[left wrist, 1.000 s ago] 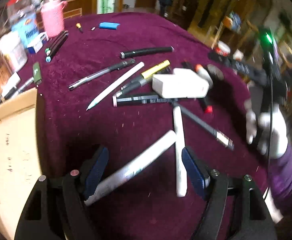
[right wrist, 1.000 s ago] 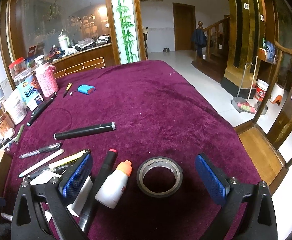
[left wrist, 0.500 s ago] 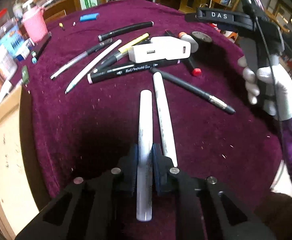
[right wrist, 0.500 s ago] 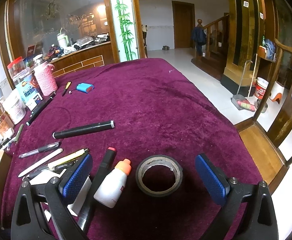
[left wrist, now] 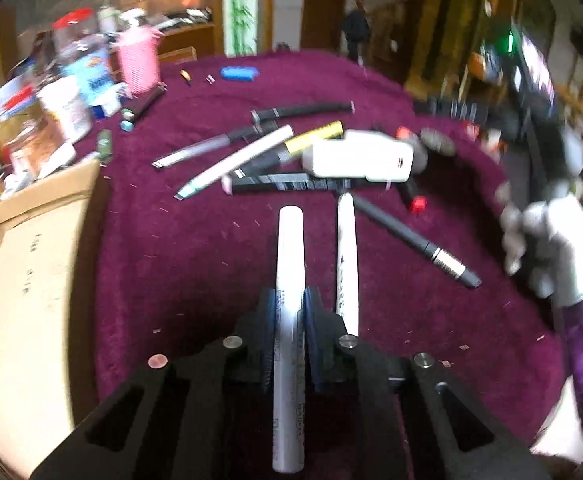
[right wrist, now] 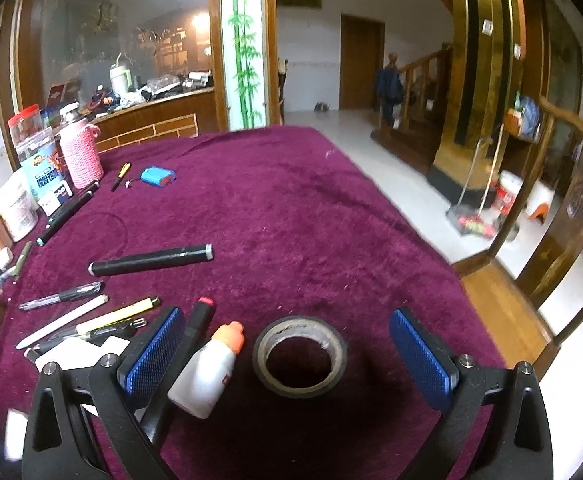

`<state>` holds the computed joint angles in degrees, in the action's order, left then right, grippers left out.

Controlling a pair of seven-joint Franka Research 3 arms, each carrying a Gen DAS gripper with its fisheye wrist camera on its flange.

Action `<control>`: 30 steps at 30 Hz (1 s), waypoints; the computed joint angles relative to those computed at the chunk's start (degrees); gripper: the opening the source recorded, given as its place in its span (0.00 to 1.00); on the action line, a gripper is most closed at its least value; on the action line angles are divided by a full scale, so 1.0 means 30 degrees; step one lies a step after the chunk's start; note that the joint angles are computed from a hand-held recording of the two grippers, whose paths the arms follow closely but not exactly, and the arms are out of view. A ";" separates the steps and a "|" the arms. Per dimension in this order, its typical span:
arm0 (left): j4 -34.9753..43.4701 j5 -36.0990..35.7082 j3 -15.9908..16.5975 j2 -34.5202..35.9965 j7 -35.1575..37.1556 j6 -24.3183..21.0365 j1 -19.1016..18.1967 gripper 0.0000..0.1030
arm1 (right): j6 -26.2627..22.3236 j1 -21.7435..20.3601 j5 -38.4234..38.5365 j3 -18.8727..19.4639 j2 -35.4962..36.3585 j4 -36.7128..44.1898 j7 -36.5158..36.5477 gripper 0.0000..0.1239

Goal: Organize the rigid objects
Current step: 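Carry the white marker to the tray with the left tool while the right grasps a black pen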

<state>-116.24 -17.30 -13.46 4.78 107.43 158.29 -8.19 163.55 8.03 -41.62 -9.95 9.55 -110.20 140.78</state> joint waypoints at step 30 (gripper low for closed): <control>-0.5302 -1.4612 0.4409 -0.6110 0.8960 0.0539 -0.1712 0.14 | -0.4387 0.0635 1.3958 0.3414 -0.0900 -0.1124 -1.7586 0.53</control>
